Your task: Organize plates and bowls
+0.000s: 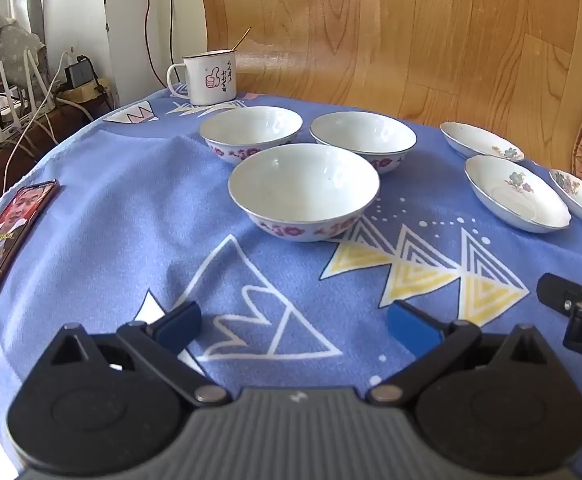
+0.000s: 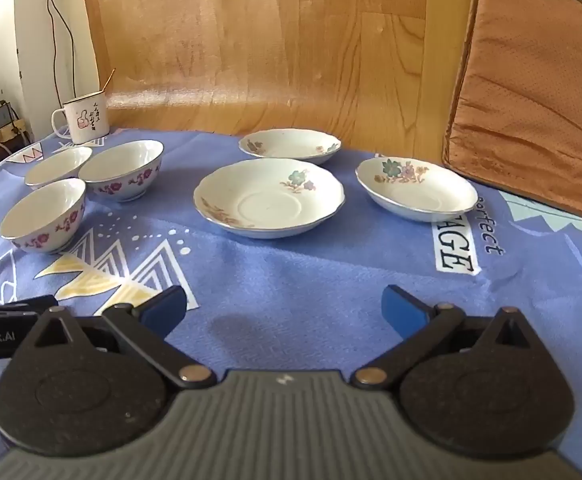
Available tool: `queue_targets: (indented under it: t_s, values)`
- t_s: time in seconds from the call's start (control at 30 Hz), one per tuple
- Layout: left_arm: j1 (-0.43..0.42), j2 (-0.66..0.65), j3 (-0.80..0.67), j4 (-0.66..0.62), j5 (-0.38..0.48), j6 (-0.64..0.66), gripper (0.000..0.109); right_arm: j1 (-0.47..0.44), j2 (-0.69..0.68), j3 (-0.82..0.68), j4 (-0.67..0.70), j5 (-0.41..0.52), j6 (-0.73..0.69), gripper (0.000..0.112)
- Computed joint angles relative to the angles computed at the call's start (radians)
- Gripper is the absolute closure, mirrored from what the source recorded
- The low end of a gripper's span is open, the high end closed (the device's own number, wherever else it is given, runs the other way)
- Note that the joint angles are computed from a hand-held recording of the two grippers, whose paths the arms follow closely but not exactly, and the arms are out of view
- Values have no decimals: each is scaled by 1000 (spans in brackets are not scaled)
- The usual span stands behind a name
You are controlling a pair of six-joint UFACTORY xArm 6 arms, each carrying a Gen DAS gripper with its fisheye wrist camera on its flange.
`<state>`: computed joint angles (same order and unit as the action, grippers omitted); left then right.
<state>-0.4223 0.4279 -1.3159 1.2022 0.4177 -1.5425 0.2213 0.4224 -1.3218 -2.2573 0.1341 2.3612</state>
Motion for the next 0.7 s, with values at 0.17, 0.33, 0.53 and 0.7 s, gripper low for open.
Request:
queue_targets:
  t_s: [0.17,0.33,0.53,0.7]
  values:
    - [-20,-19,-12,143,-24,-106,6,17,-26,31,-62,61,66,9]
    - [-17,45,-120,226,-52,-205,6,-7,-46,54,-69,85,85,9]
    - [-51,132,-213,351,33,-330,7,-5,-67,92,10,153,24,9]
    - [-77,152,-224,427,88,-337,9,-12,-55,84,20,141,7,9]
